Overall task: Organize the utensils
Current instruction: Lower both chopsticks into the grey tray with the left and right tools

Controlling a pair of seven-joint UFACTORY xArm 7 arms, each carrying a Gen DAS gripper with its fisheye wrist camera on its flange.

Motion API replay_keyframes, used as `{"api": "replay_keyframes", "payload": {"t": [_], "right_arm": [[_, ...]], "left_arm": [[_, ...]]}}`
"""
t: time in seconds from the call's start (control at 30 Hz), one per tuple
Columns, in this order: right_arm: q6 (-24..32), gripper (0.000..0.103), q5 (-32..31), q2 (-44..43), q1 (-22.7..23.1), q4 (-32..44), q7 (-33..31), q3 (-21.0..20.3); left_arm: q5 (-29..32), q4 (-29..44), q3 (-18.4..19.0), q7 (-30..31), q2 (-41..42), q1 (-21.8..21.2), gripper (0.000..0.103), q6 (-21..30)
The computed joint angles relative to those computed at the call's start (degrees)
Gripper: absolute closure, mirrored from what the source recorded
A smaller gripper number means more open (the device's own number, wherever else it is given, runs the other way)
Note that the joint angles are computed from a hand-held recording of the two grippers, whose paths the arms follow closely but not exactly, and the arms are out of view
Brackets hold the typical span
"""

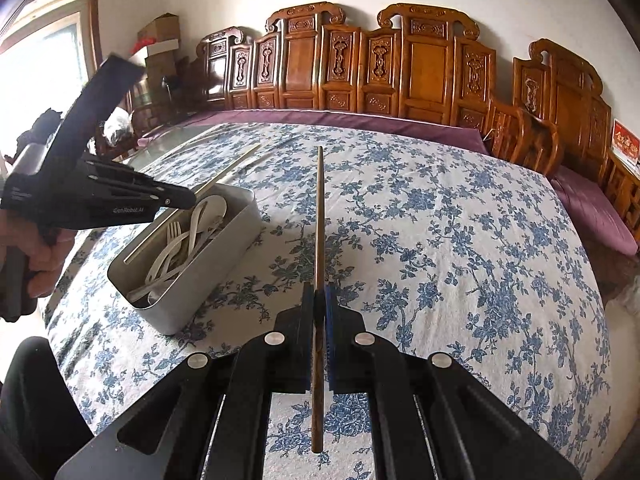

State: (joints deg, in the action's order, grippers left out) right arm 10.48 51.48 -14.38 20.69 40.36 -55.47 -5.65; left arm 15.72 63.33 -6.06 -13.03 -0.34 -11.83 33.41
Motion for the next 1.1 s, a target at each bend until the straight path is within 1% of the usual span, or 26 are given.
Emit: {"api": "replay_keyframes", "payload": {"t": [0.2,0.27,0.3,0.43,0.6,0.73,0.9,0.93,1.03,1.1], "right_arm": [[-0.1,0.097,-0.6,0.8,-0.4,0.2,0.3,0.4],[-0.2,0.097,-0.7,1.0,-0.5,0.2,0.4,0.6],[-0.3,0.097,-0.8,1.1,-0.5,0.2,0.5,0.7],[-0.4,0.097,-1.1,1.5,-0.7,0.3,0.8,1.0],[-0.5,0.097,-1.4,1.7,-0.8,0.3,1.0,1.2],[-0.8,0.097,-2.9,2.1,-1.1,0.4,2.4,1.9],[-0.5,0.097,-3.9,2.2,-0.7,0.6,3.8,2.4],[-0.4,0.097,-4.4,2.1,-0.7,0.6,4.3,2.7],[0.0,0.097,-5.2,2.1,-0.3,0.8,5.6,3.1],[-0.2,0.097,-5.7,2.2,0.0,1.0,6.6,3.6]], "left_arm": [[0.8,-2.5,0.7,-0.6,0.1,0.9,0.099,-1.0],[2.0,-3.3,0.8,-1.2,0.1,1.1,0.099,-1.0],[3.6,-3.6,0.8,-2.2,0.2,1.2,0.099,-0.8],[4.0,-4.7,1.1,-2.1,0.7,1.6,0.099,-1.1],[3.4,-5.1,1.2,-1.4,1.3,1.7,0.099,-1.3],[2.0,-5.2,1.3,-0.2,1.5,1.7,0.098,-0.8],[-0.3,-7.0,1.5,1.6,-0.4,2.1,0.098,-1.9],[-1.0,-7.7,1.5,2.1,-1.1,2.3,0.097,-2.3],[-3.2,-9.9,1.6,3.9,-3.8,2.8,0.087,-3.8],[-4.1,-11.2,1.7,4.9,-5.4,3.2,0.085,-4.7]]}}
